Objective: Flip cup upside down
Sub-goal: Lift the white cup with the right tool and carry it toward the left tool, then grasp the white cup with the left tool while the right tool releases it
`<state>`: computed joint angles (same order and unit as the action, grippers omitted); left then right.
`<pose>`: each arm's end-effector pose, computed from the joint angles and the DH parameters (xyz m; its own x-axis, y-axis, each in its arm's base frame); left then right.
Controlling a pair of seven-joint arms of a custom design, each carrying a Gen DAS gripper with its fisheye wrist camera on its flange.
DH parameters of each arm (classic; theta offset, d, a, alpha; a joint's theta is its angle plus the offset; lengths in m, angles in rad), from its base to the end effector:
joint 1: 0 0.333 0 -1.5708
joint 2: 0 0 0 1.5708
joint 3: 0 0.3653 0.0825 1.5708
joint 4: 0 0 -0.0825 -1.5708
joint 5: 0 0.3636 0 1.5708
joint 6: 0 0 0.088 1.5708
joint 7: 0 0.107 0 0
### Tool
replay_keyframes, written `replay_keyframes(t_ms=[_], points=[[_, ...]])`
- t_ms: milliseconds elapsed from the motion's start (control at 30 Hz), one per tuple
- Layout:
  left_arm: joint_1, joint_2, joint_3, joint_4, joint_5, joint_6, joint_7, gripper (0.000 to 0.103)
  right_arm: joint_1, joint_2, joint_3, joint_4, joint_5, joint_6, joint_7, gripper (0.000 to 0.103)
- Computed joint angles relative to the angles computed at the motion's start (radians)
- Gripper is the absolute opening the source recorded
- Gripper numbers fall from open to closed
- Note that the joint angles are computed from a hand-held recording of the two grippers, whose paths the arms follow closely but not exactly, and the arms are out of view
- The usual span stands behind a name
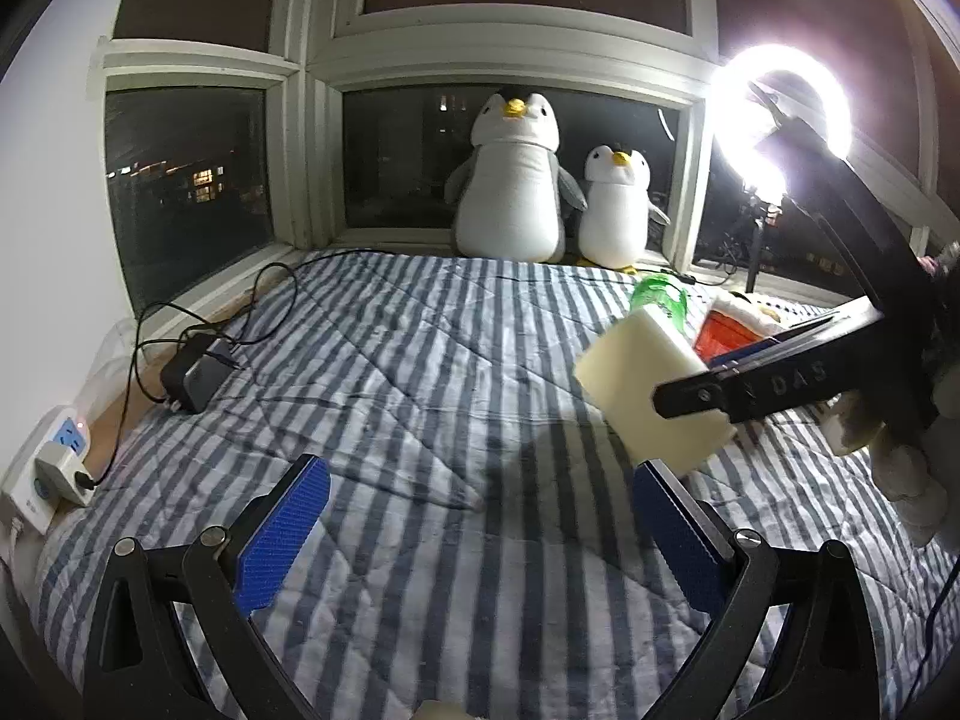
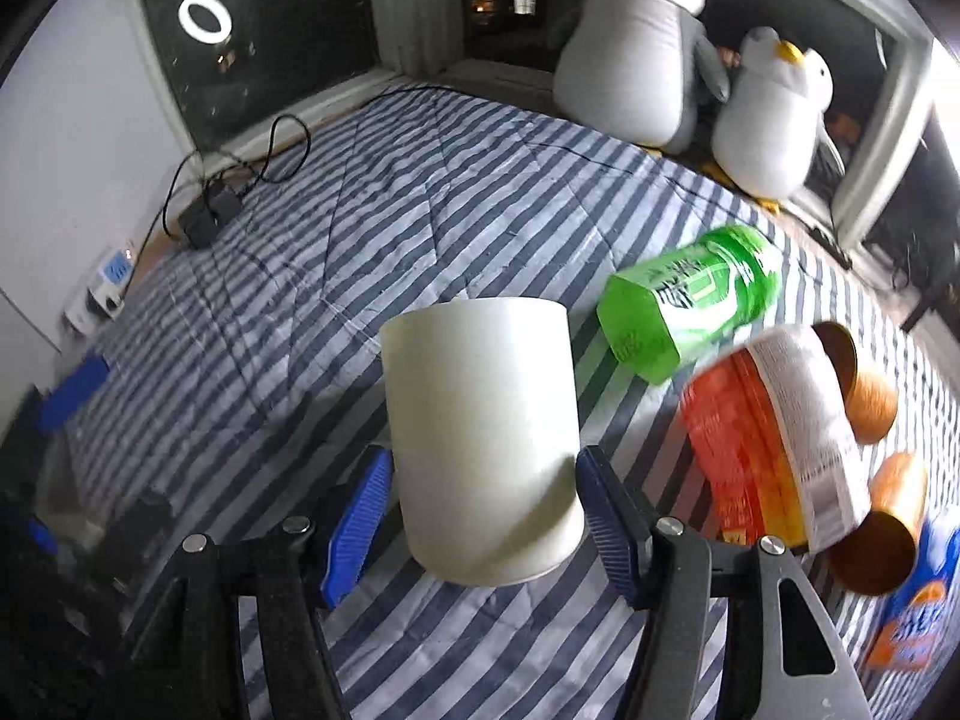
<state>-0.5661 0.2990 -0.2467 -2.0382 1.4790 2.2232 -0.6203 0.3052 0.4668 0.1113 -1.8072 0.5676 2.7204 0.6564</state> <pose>0.4421 -0.4078 0.3722 0.3105 -0.9497 0.0404 -0.4896 -0.1962 -0.8496 0.6435 0.2513 0.3877 0.7497 -0.6606 -0.0388 -0.5714 -0.6167 -0.5414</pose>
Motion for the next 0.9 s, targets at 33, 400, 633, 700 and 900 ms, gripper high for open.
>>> replay_keyframes(t_ms=[33, 400, 633, 700, 900], points=[[0.001, 0.005, 0.000, 0.008, 0.003, 0.007, -0.001, 0.102, -0.006, 0.002, 0.003, 0.005, 0.011, -0.010, 0.005, 0.059], [-0.007, 0.105, 0.034, 0.168, -0.047, 0.060, 0.086, 0.102, -0.076, 0.022, 0.059, 0.053, 0.161, -0.070, -0.022, 0.059], [-0.017, 0.200, 0.072, 0.305, -0.092, 0.169, 0.108, 0.102, -0.164, -0.096, 0.092, -0.077, 0.446, -0.031, -0.275, 0.060], [-0.024, 0.238, 0.085, 0.359, -0.129, 0.187, 0.130, 0.102, -0.181, -0.128, 0.084, -0.116, 0.538, -0.019, -0.350, 0.060], [-0.070, 0.352, 0.129, 0.523, -0.271, 0.145, 0.252, 0.102, -0.197, -0.184, 0.030, -0.197, 0.746, 0.021, -0.529, 0.060]])
